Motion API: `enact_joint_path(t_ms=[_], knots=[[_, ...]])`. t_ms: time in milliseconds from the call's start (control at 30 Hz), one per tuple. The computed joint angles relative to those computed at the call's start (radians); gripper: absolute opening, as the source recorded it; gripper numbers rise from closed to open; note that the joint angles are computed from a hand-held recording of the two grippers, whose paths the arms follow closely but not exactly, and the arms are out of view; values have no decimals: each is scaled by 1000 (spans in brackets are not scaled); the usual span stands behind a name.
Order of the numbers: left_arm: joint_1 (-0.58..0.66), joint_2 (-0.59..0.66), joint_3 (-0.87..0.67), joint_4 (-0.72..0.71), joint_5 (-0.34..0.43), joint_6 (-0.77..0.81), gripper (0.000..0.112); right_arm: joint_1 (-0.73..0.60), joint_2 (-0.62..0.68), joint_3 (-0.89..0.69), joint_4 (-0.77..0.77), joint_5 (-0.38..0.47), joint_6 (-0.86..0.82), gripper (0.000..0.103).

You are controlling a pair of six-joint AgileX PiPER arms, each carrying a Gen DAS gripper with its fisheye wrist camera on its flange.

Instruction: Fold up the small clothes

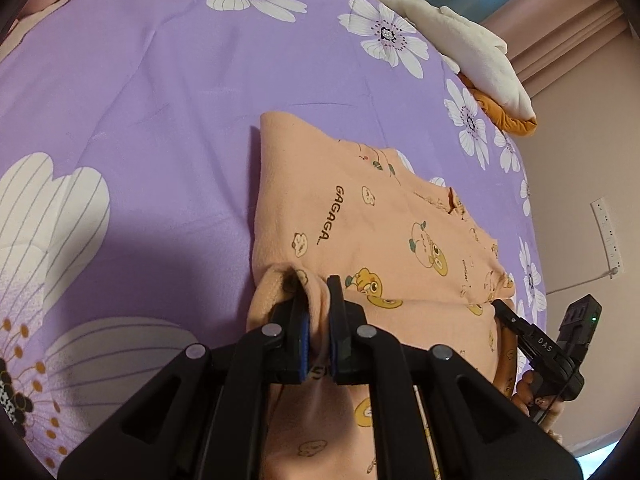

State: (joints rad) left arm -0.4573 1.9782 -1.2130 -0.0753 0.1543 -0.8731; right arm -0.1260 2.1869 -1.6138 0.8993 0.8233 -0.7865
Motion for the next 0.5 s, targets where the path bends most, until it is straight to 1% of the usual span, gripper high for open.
enact_joint_path(t_ms=[100, 200, 333, 500], knots=[[-2, -2, 12, -25, -21, 18, 8, 2, 2, -1, -2, -2, 1, 8], [-4, 1, 12, -12, -26, 9, 8, 5, -1, 4, -3, -13, -2, 8], [-2, 0, 26, -82, -51, 71, 8, 13, -13, 26, -3, -43, -11, 8], [-4, -3, 37, -112, -68, 93, 8, 27, -19, 36, -13, -75, -11, 8]])
